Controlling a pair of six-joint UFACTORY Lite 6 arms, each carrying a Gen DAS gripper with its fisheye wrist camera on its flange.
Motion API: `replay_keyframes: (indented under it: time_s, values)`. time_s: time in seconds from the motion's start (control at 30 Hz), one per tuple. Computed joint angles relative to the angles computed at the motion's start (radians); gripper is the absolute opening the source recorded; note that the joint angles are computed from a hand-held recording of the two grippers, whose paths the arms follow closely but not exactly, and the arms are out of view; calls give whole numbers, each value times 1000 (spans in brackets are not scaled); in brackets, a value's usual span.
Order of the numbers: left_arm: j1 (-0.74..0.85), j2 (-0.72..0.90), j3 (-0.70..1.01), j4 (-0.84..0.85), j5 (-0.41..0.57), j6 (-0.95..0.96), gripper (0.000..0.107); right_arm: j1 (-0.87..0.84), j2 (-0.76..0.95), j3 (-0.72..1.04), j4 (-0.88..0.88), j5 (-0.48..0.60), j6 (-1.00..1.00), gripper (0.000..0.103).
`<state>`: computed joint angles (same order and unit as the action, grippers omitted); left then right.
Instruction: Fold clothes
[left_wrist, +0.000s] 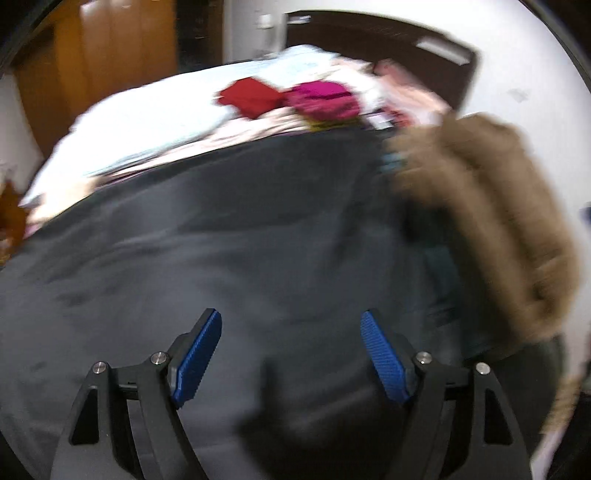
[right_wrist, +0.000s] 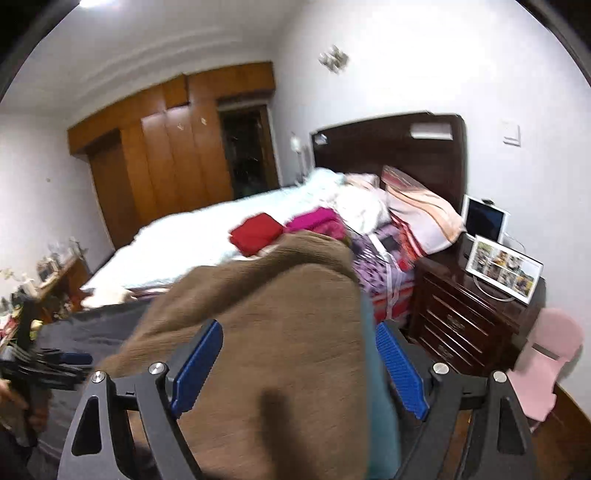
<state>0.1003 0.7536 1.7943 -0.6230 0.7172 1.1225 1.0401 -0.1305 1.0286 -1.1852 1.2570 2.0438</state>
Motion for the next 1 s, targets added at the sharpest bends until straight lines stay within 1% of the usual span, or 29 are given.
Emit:
replay_keyframes:
  time_s: [0.03,0.07,0.1,0.13,0.17,0.2,0.3,0.4,0.43,0.5,0.57,0.63,0.67,0.7,0.73,0.83,0.9,0.97,1.0]
  values:
    - [20,55,57,24,2,-21,81,60,44,71,11,52,-8,87]
    - [45,119,135,47,28,-52,81,114,99,145,21,97,-13,87]
    - [69,192,228,73,63,-87,81,154,147,200,20,119,-13,87]
    - [90,262,316,91,96,-119,81,157,175,213,13,104,-6,87]
    - [105,299,363,98,113,-125,81,117,185,184,2,55,15,87]
    - [118,330,397,102,121,-129,81,119,208,193,-10,38,25,87]
    - [139,401,484,108,135,-140,81,136,286,266,-16,27,36,87]
    - [129,461,549,136,110,-184,81,173,360,346,-12,43,48,87]
    - [124,468,544,137,79,-190,81,184,384,372,-8,46,52,87]
    - [135,420,450,115,5,-138,82,203,427,400,0,46,79,87]
    - [140,413,429,97,-23,-122,86,221,459,413,12,52,117,87]
    - [138,442,468,117,-31,-165,96,227,462,378,26,33,183,87]
    - [138,453,482,134,-33,-198,99,228,459,356,32,20,217,87]
    - [139,449,477,142,-38,-217,102,230,454,334,38,5,249,87]
    - [140,441,465,148,-46,-232,102,232,442,306,44,-9,285,87]
    - [129,359,327,137,-91,-220,102,248,408,225,69,-28,397,87]
    - [116,309,251,143,-102,-228,102,268,389,179,82,-12,462,87]
    - [95,232,141,152,-126,-236,102,291,371,138,93,9,524,87]
    - [86,184,77,130,-150,-210,102,303,361,117,100,18,556,87]
